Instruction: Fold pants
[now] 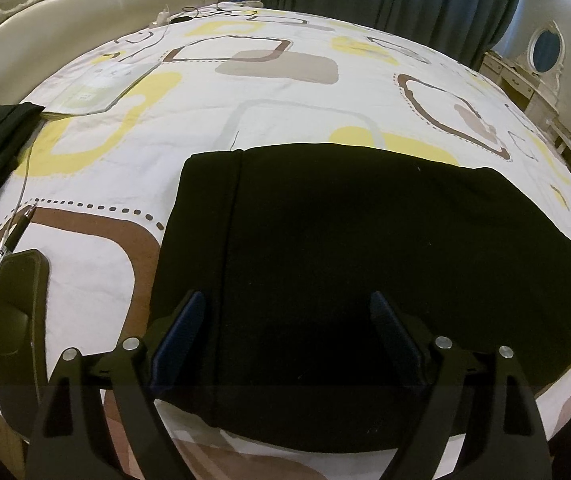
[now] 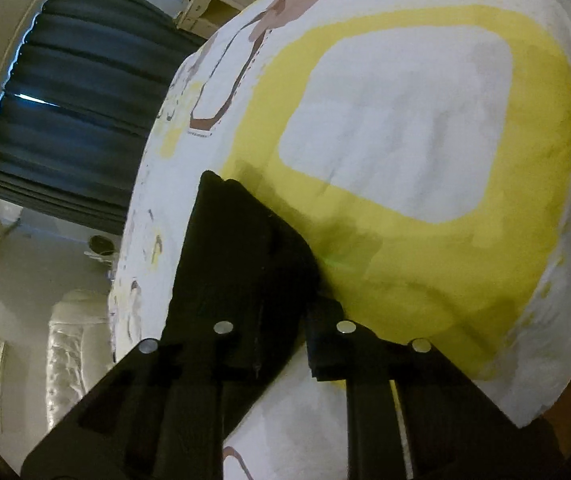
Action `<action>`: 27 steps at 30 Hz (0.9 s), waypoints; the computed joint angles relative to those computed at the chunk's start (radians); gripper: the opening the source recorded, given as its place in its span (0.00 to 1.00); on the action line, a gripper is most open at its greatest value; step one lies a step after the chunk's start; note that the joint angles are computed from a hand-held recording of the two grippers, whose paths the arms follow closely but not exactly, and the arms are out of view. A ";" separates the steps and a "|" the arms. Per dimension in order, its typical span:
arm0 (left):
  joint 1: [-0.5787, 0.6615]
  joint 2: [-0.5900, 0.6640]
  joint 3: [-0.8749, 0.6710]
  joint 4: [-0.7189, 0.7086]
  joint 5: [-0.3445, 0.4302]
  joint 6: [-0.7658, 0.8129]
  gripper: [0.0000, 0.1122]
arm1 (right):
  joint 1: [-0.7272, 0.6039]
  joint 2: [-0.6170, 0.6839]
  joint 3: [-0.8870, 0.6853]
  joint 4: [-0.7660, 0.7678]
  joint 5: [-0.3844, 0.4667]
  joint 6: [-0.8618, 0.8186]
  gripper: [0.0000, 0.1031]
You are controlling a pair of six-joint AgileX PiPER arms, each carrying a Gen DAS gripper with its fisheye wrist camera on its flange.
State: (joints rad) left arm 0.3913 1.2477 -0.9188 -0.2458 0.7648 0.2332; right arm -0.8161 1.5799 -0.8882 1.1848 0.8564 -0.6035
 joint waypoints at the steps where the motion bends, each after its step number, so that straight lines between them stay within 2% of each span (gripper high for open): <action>1: -0.001 0.000 0.000 0.001 0.000 -0.003 0.76 | 0.004 -0.009 0.003 0.018 0.005 -0.022 0.13; 6: -0.008 -0.002 0.001 0.014 -0.002 -0.020 0.76 | 0.067 -0.069 -0.028 0.022 0.013 -0.026 0.13; 13: -0.014 -0.010 0.014 0.023 -0.017 -0.034 0.76 | 0.275 -0.119 -0.108 0.028 -0.007 0.024 0.13; 19: -0.014 -0.008 0.014 0.024 -0.020 -0.036 0.76 | 0.545 -0.106 -0.186 0.024 -0.052 0.082 0.13; 23: -0.013 -0.011 0.016 0.020 -0.022 -0.031 0.76 | 0.769 -0.025 -0.269 0.011 -0.105 0.134 0.13; 27: -0.002 -0.015 0.021 0.003 -0.025 -0.009 0.76 | 0.930 0.056 -0.342 -0.001 -0.145 0.174 0.13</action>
